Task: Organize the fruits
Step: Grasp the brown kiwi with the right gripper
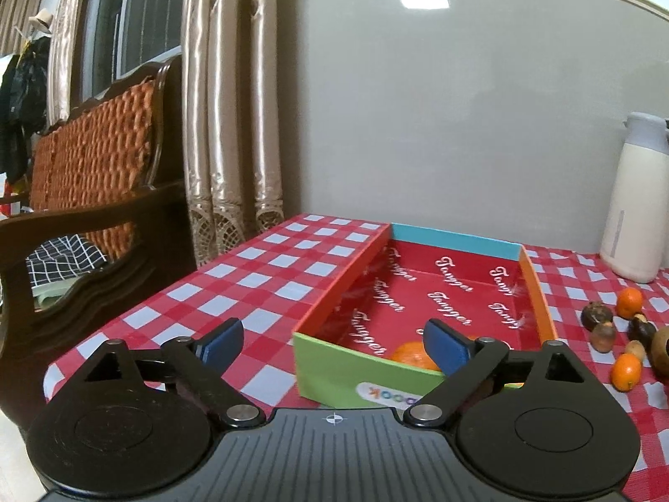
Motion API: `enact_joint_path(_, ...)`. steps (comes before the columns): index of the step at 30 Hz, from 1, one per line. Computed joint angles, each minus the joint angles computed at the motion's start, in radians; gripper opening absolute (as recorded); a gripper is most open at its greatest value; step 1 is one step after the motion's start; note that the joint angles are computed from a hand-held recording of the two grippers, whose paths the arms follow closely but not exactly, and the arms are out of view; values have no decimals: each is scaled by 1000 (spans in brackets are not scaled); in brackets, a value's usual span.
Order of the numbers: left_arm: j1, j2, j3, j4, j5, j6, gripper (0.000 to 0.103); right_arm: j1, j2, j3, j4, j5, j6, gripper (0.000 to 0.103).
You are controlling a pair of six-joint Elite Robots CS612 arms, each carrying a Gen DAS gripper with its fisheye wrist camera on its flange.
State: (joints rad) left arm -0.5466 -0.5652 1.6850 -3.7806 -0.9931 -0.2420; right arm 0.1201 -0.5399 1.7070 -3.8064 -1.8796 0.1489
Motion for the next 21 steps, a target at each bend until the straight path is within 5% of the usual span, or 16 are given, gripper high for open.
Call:
enact_joint_path(10,15,-1,7,2,-4,-13,93,-3,3,-30,86,10,26,73)
enact_joint_path(14,14,-1,10,-4,-7,-5,93,-4,-1,-32,125,3,37,52)
enact_joint_path(21,13,-2,12,-7,-4,-5,93,-8,-8,-23,127,18,48,51)
